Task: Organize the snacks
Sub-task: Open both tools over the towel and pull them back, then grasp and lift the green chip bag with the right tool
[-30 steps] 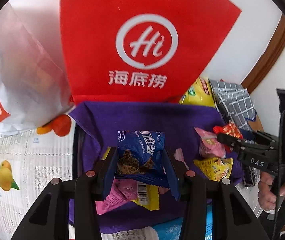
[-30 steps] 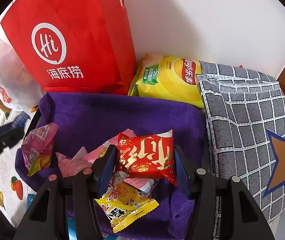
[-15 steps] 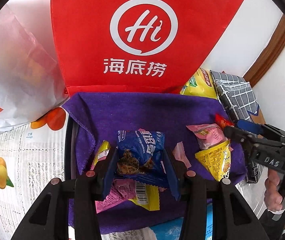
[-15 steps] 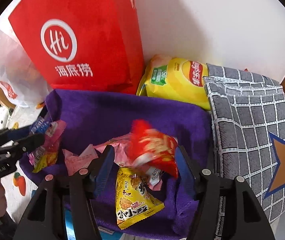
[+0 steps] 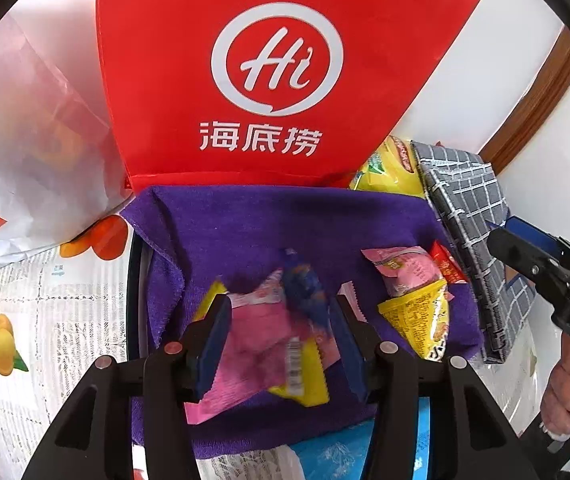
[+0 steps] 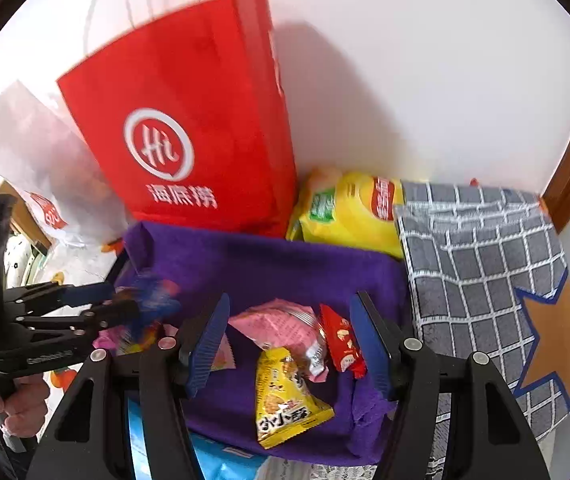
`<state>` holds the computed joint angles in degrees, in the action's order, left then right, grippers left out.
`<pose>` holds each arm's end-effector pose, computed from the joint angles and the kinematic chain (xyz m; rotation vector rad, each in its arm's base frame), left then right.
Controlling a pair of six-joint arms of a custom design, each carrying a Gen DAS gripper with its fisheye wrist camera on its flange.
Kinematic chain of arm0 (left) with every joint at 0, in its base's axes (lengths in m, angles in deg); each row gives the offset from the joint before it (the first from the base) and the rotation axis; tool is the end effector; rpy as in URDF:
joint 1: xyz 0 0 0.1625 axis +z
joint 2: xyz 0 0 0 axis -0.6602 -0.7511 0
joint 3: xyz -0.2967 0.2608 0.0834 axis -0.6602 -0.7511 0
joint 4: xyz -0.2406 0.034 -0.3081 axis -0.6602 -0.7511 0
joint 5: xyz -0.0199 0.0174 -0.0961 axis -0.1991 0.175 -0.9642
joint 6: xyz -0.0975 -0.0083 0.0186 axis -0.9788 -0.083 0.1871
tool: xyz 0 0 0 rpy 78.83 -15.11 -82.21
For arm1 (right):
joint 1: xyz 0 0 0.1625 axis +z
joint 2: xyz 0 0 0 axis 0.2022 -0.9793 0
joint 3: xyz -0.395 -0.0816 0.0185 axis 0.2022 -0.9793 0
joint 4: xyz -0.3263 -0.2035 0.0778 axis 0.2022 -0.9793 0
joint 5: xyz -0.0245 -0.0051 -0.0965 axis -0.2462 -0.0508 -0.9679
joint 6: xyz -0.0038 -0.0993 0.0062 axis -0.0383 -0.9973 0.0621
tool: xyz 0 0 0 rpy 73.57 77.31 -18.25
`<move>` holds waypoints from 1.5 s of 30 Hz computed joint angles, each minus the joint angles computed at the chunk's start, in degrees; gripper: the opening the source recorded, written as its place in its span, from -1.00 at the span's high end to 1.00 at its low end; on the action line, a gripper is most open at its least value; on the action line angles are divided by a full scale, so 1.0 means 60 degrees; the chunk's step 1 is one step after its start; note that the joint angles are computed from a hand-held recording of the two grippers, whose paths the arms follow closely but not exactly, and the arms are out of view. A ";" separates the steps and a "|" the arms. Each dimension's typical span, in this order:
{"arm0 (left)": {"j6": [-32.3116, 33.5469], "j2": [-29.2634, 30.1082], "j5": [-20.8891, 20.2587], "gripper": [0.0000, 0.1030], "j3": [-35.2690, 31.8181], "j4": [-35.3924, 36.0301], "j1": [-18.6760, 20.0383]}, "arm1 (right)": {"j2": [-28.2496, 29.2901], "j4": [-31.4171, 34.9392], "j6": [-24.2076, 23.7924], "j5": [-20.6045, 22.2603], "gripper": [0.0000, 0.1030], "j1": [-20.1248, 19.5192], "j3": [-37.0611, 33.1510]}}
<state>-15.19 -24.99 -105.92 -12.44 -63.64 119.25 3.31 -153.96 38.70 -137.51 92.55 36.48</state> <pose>0.0105 -0.8198 0.2502 0.3669 2.5557 -0.6104 0.2878 -0.8149 -0.0160 0.5687 -2.3474 0.7733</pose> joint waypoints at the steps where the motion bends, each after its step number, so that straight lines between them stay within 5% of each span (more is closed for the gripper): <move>1: 0.0008 -0.0083 -0.0052 0.05 0.0082 -0.0036 -0.0015 | -0.0047 -0.0251 -0.0107 -0.0030 -0.21 0.0056 0.0167; 8: 0.0229 -0.0706 0.0042 0.05 0.0895 -0.0810 -0.0243 | -0.0848 -0.1843 0.0004 -0.0269 -0.21 0.0276 0.2333; 14: 0.0566 -0.1528 0.0210 0.05 0.2024 -0.1716 -0.0562 | -0.2032 -0.3901 0.0256 -0.0308 -0.21 0.0418 0.5349; 21: 0.0670 -0.2866 0.0117 -0.02 0.3523 -0.2381 -0.0730 | -0.2605 -0.4821 0.0392 -0.0893 -0.14 0.0666 0.7339; 25: 0.0835 -0.3541 0.0490 -0.02 0.4466 -0.2722 -0.0679 | -0.2883 -0.4950 0.1148 -0.0529 -0.14 0.0670 0.8298; 38: 0.0827 -0.4485 0.0379 -0.02 0.6118 -0.2708 -0.0033 | -0.2325 -0.5601 0.1503 0.0103 -0.15 0.1072 0.9164; 45: 0.1008 -0.4698 0.0176 -0.02 0.6466 -0.2665 0.0130 | -0.1765 -0.5081 0.1958 -0.0488 -0.17 0.1214 0.8576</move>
